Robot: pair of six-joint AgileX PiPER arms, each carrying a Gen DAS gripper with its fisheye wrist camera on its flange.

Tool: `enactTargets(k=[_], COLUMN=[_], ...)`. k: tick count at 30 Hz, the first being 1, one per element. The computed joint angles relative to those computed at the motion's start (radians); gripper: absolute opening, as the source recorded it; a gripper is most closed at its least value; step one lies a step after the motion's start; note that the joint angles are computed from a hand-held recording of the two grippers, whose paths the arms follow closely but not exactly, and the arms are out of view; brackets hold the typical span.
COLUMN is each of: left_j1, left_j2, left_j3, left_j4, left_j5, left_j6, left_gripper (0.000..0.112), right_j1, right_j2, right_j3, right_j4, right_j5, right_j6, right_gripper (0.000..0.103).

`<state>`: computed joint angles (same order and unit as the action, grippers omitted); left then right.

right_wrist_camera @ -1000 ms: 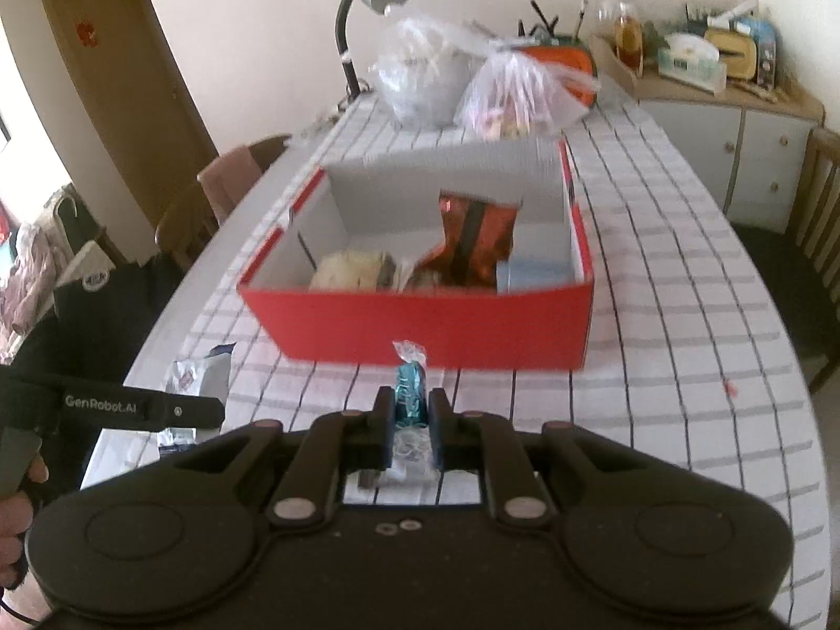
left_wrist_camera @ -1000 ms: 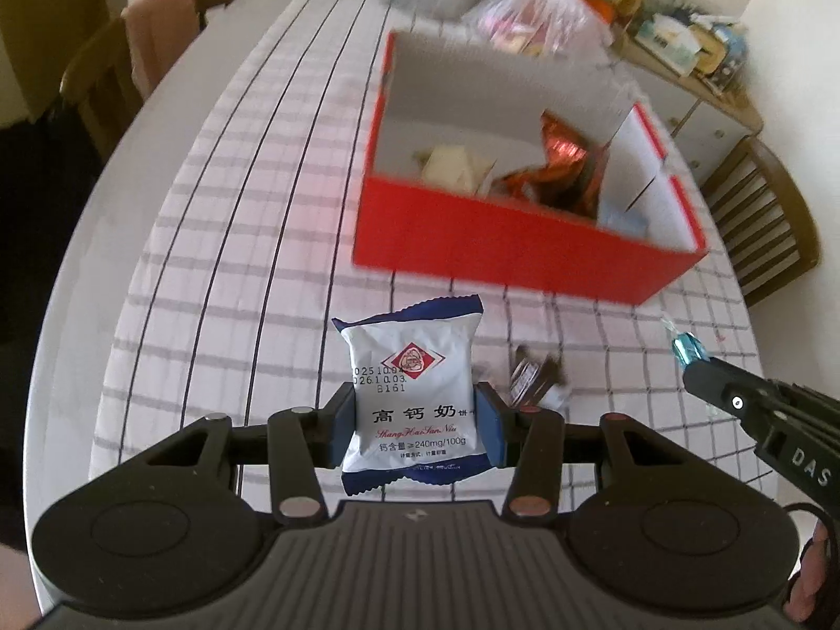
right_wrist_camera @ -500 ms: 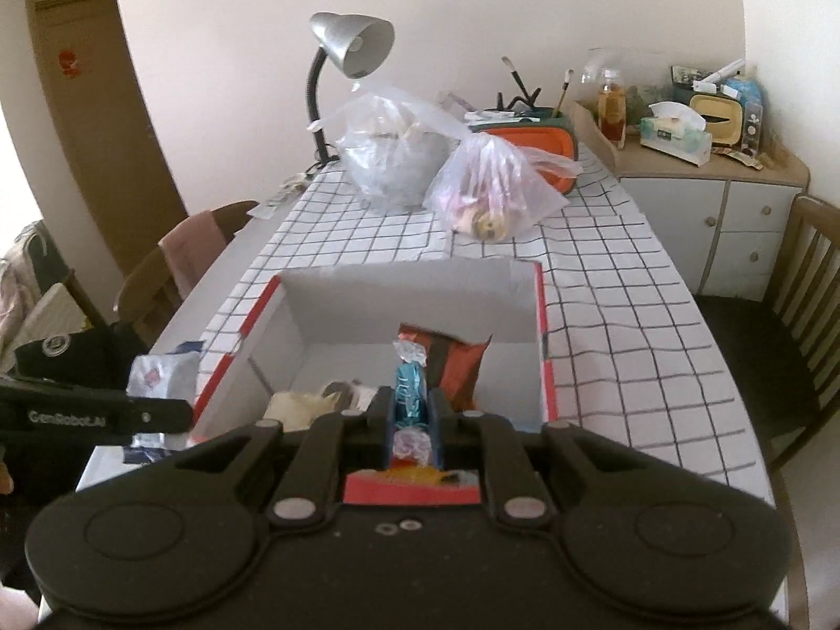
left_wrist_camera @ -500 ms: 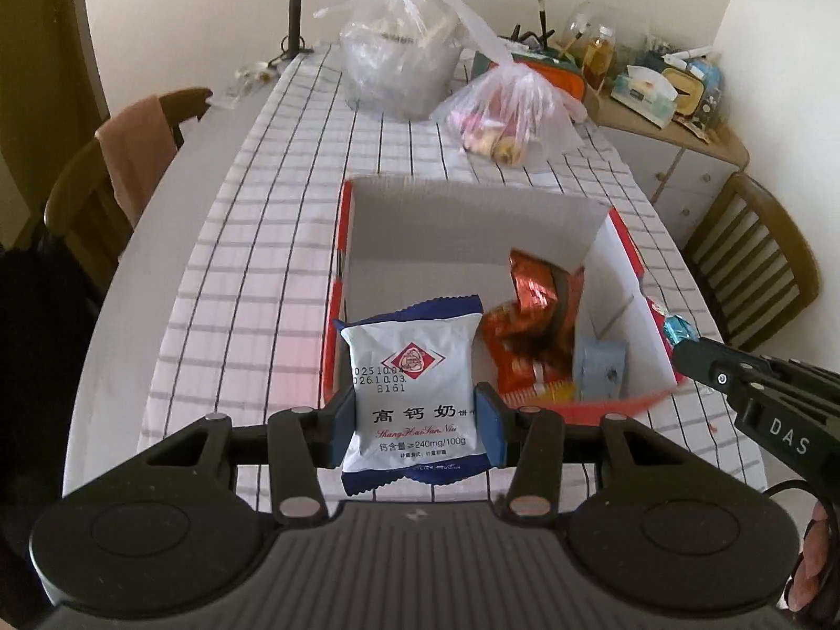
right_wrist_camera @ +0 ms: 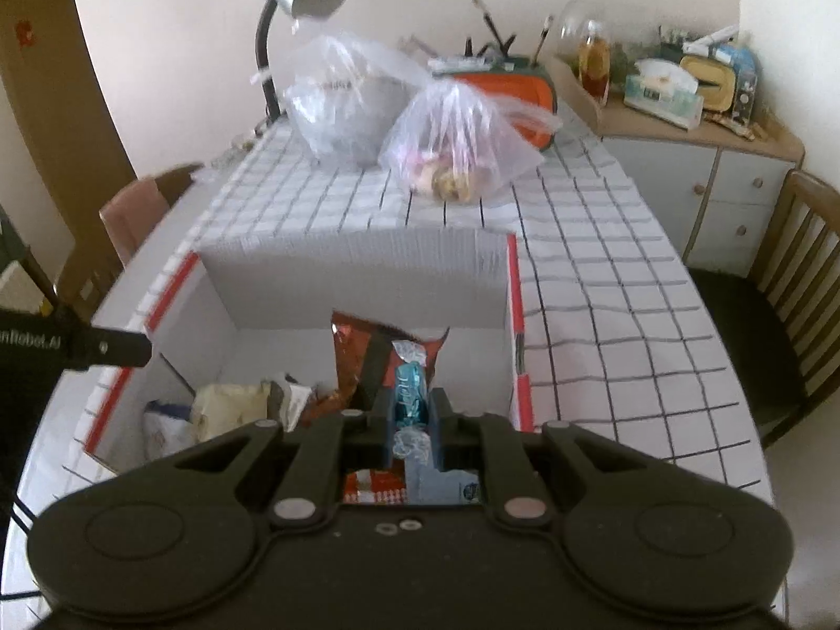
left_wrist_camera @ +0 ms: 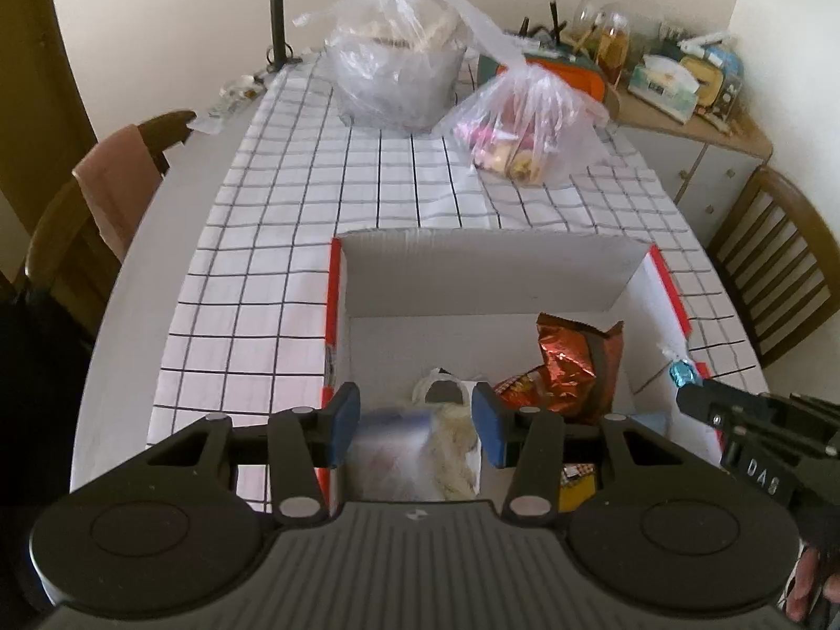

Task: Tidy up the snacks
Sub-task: 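Open both grippers to drop the snacks into the box and lift out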

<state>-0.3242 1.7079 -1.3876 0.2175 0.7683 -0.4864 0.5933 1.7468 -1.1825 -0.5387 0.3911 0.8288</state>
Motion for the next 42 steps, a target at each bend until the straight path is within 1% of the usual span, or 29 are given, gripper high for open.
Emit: enactTargets(k=[3, 6, 7, 9, 11, 19, 27, 33, 37, 38, 39, 40, 42], left_j1=[0.008, 0.014, 0.015, 0.015, 0.01, -0.002, -0.012, -0.032, -0.038, -0.036, -0.035, -0.034, -0.025], left_j2=[0.054, 0.079, 0.082, 0.087, 0.086, 0.061, -0.01, -0.097, -0.179, -0.2, -0.218, -0.24, -0.281], left_j3=[-0.032, -0.022, -0.017, -0.008, 0.004, 0.053, 0.111, 0.164, 0.213, 0.225, 0.236, 0.248, 0.271], left_j4=[-0.009, -0.016, -0.017, -0.021, -0.02, -0.014, -0.015, 0.013, 0.031, 0.03, 0.033, 0.038, 0.033], left_j5=[0.021, 0.016, 0.014, 0.01, 0.007, -0.015, -0.037, -0.038, -0.042, -0.043, -0.045, -0.045, -0.044], left_j6=[0.016, 0.023, 0.025, 0.031, 0.03, 0.013, 0.005, -0.025, -0.042, -0.041, -0.044, -0.05, -0.049], left_gripper=[0.046, 0.046, 0.046, 0.046, 0.046, 0.046, 0.046, 0.048, 0.052, 0.052, 0.055, 0.057, 0.057], right_j1=[0.004, 0.005, 0.007, 0.01, 0.005, 0.001, 0.018, 0.045, 0.067, 0.076, 0.086, 0.095, 0.116], right_j2=[0.044, 0.072, 0.08, 0.088, 0.096, 0.07, -0.008, -0.096, -0.148, -0.161, -0.175, -0.187, -0.209], right_j3=[-0.02, -0.032, -0.035, -0.035, -0.042, -0.013, 0.037, 0.082, 0.105, 0.11, 0.116, 0.122, 0.13], right_j4=[0.021, 0.061, 0.071, 0.066, 0.095, 0.138, 0.138, 0.14, 0.15, 0.138, 0.127, 0.114, 0.08], right_j5=[0.012, 0.013, 0.015, 0.015, 0.015, -0.001, -0.017, -0.035, -0.042, -0.042, -0.045, -0.046, -0.045], right_j6=[-0.037, -0.079, -0.089, -0.087, -0.118, -0.159, -0.152, -0.155, -0.158, -0.147, -0.137, -0.124, -0.085], right_gripper=[0.012, 0.012, 0.014, 0.017, 0.02, 0.026, 0.034, 0.045, 0.055, 0.058, 0.06, 0.064, 0.07])
